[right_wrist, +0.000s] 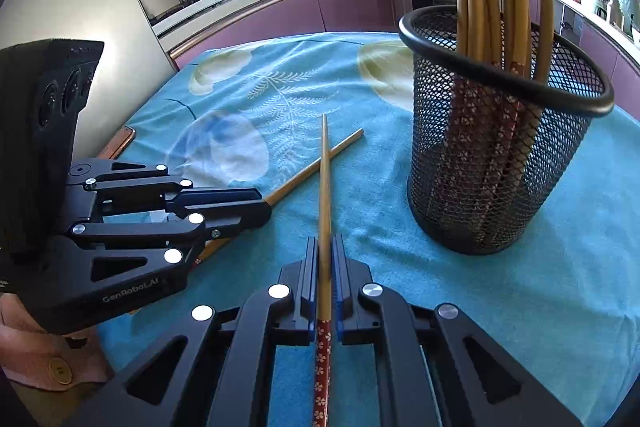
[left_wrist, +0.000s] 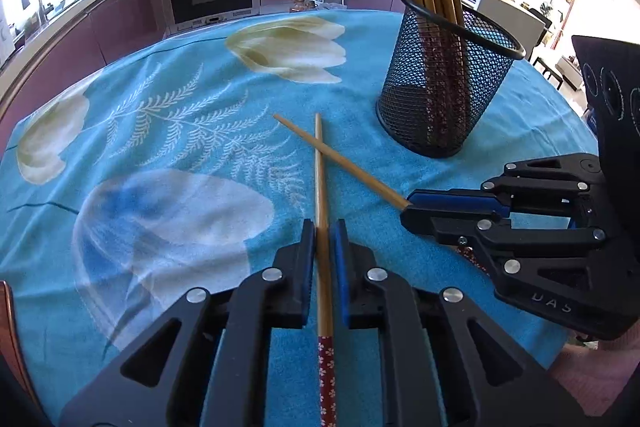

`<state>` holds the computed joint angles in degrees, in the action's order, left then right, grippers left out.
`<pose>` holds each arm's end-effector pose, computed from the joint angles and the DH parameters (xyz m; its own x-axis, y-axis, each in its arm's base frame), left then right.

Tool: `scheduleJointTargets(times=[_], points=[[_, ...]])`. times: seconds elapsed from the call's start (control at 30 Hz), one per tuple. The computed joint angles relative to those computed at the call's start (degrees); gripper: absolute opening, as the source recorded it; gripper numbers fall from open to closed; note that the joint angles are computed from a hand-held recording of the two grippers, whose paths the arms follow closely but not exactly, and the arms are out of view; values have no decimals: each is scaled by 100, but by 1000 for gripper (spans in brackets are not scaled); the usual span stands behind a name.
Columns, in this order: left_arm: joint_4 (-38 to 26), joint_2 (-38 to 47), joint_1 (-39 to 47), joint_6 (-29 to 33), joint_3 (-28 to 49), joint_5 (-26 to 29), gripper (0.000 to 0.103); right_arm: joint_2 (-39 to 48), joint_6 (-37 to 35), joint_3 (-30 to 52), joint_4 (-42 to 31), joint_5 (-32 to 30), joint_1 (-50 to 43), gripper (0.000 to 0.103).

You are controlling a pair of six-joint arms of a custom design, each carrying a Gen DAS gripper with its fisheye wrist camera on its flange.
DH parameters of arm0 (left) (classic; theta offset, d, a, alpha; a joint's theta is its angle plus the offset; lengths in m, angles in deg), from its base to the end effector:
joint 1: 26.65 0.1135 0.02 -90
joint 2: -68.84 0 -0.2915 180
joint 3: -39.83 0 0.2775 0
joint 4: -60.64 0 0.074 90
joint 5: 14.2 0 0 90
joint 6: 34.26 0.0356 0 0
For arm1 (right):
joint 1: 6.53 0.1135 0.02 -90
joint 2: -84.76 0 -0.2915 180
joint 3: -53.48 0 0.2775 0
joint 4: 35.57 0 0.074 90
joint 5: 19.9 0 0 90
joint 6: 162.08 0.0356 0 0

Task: Organize utensils
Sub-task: 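Lift both held chopsticks upright and carry them over the mesh cup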

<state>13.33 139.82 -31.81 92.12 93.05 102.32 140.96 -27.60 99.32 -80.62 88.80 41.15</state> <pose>0.2315 -0.0369 0.2084 -0.5682 0.5842 -0.5795 0.7514 0.6555 -0.0760 0.1377 0.1343 0.2171 -0.8003 0.1068 -0.5900 -0.0239 0.9775 0.2094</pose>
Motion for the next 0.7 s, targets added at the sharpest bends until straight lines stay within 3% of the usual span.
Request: scheduleJointTargets(times=[0.4,0.7], points=[[236,49,-142,-336,24,-45,7,-147,-194,-82,118,-73,-166,6],[-381,-131,266,-144,342,630,7,-740,-125,43,-232,332,216,6]])
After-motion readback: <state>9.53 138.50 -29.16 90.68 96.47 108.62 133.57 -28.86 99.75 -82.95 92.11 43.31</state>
